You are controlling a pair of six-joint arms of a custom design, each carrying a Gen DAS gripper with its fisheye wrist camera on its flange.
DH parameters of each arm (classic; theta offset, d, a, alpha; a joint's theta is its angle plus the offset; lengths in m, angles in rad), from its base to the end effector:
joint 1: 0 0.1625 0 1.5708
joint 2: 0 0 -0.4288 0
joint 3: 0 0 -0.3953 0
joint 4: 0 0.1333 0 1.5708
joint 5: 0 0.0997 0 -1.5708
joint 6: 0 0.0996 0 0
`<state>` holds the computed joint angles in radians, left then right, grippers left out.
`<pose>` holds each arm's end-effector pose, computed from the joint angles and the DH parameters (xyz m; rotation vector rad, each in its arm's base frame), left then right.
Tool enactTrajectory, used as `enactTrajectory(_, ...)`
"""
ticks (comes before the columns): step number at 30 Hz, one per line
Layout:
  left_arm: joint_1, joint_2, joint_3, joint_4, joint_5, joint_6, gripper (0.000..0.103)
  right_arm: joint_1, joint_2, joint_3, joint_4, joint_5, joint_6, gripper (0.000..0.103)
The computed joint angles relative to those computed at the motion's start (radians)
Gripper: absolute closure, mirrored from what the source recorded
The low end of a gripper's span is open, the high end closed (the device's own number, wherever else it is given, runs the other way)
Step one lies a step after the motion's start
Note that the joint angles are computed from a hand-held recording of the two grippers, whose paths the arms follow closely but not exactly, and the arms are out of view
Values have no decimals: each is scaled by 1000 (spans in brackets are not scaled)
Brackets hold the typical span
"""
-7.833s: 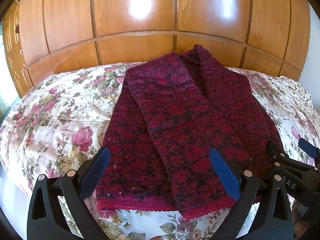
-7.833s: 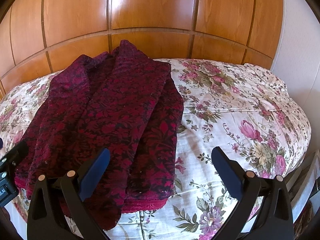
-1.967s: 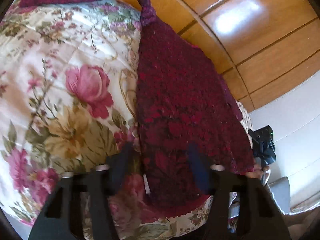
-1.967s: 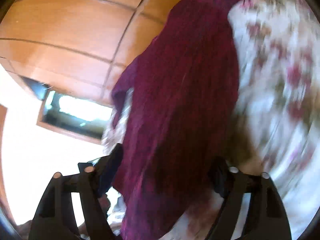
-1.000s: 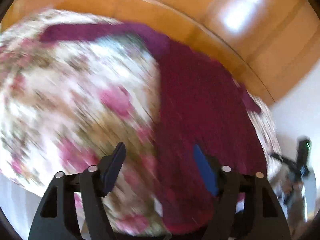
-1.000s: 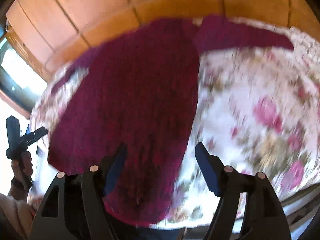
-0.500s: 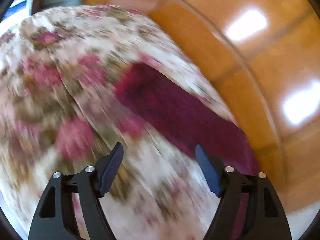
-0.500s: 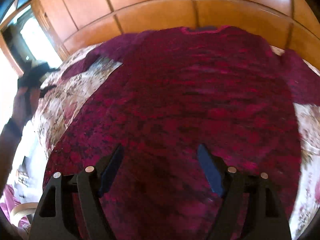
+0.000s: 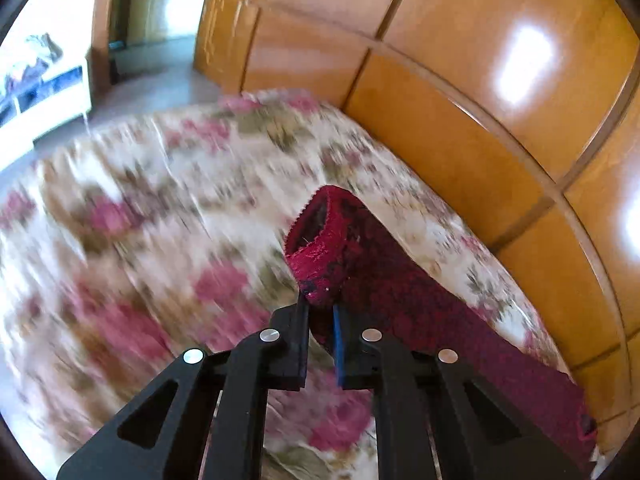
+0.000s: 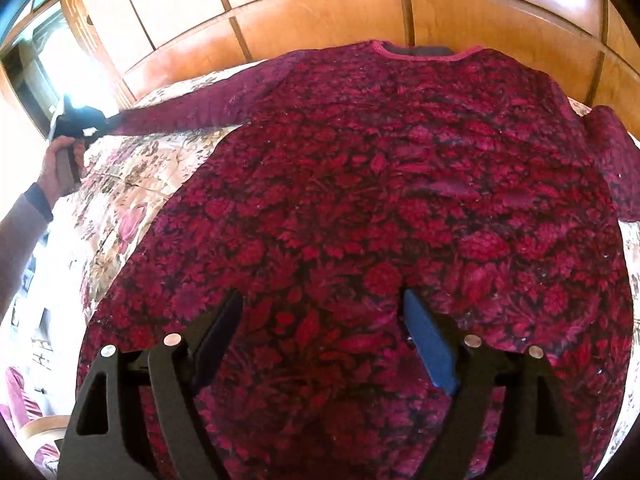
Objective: Fold small clothes
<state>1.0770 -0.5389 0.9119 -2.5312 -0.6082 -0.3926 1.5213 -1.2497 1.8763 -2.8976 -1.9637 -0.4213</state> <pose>-0.2138 -0.8510 0.2464 -0.2426 2.2783 -1.1252 0.0658 -0.5951 0.3315 0.2835 -2.4901 0.7715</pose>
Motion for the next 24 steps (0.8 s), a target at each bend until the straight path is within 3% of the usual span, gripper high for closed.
enactTrajectory(3,-10,47,-73,108,67,29,93,1,23,11,-53,-23,-37,13)
enactTrajectory(5,-13,69,-103,185,101,-18,91,9,38,18,-96,-49,-71,11)
enactTrajectory(7,-29,67,-83,224,133,-99,63,11,39,22,-107,-56,-83,11)
enactTrajectory(9,-48,33,8,95,120,-69,50,2,16,23,-72,-30,-72,13)
enactTrajectory(11,-85,11,101,-48,65,29,50,-11,-19,21,-22,15,-53,22)
enactTrajectory(15,-161,1,212,-156,-86,159,50,-88,-136,19,19,170,61,25)
enactTrajectory(16,-177,3,232,-160,-131,177,45,-123,-170,16,19,208,106,28)
enactTrajectory(20,-242,39,292,-107,-356,207,43,-278,-258,0,-26,286,279,41)
enactTrajectory(22,-265,66,302,-80,-420,222,43,-377,-281,-29,-27,341,381,43)
enactTrajectory(24,-295,100,312,-66,-439,255,43,-457,-281,-64,-38,380,472,45)
